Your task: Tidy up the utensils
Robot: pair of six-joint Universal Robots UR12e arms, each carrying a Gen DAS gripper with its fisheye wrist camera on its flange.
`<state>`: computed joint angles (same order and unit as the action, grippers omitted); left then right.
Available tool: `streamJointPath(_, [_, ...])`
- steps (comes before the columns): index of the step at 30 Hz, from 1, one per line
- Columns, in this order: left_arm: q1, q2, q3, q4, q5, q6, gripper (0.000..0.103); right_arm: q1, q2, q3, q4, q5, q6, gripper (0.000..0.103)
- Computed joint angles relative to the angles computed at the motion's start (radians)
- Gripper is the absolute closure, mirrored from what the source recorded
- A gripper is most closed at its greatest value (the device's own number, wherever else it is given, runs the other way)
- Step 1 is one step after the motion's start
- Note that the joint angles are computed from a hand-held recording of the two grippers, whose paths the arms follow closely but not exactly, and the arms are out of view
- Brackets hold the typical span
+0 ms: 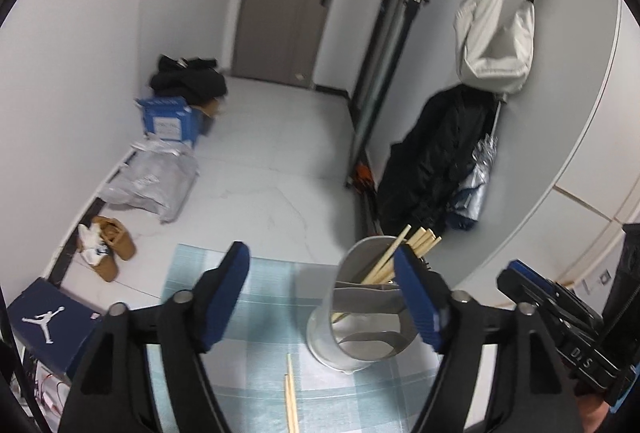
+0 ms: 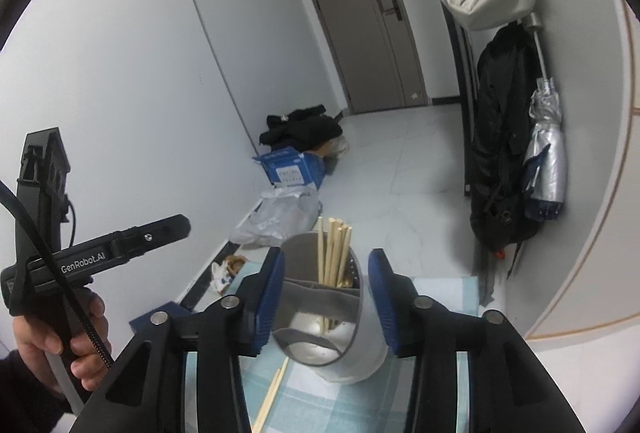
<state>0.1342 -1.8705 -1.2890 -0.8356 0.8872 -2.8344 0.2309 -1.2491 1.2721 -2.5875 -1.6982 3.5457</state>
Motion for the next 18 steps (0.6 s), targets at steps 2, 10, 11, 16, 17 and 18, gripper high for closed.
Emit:
streamJointPath(2, [0.004, 0.013, -0.022, 0.046, 0.005, -0.025, 0.023, 0.011, -0.009, 0.010, -0.016, -0.015, -0.002, 0.054])
streamJointPath(10, [0.023, 0.070, -0.122, 0.208, 0.012, -0.078, 0.007, 0.051, -0.037, 0.054, -0.077, -0.061, -0.011, 0.040])
streamJointPath(11, [0.026, 0.075, -0.134, 0.227, 0.013, -0.084, 0.006, 0.055, -0.040, 0.059, -0.083, -0.066, -0.011, 0.038])
streamJointPath(16, [0.038, 0.101, -0.184, 0.290, 0.020, -0.081, 0.004, 0.077, -0.054, 0.087, -0.087, -0.127, -0.009, 0.031])
streamJointPath(17, [0.041, 0.105, -0.194, 0.306, 0.021, -0.088, 0.002, 0.077, -0.058, 0.095, -0.084, -0.127, 0.003, 0.030])
streamJointPath(18, [0.044, 0.110, -0.206, 0.327, 0.022, -0.097, 0.001, 0.078, -0.063, 0.103, -0.081, -0.130, 0.016, 0.030])
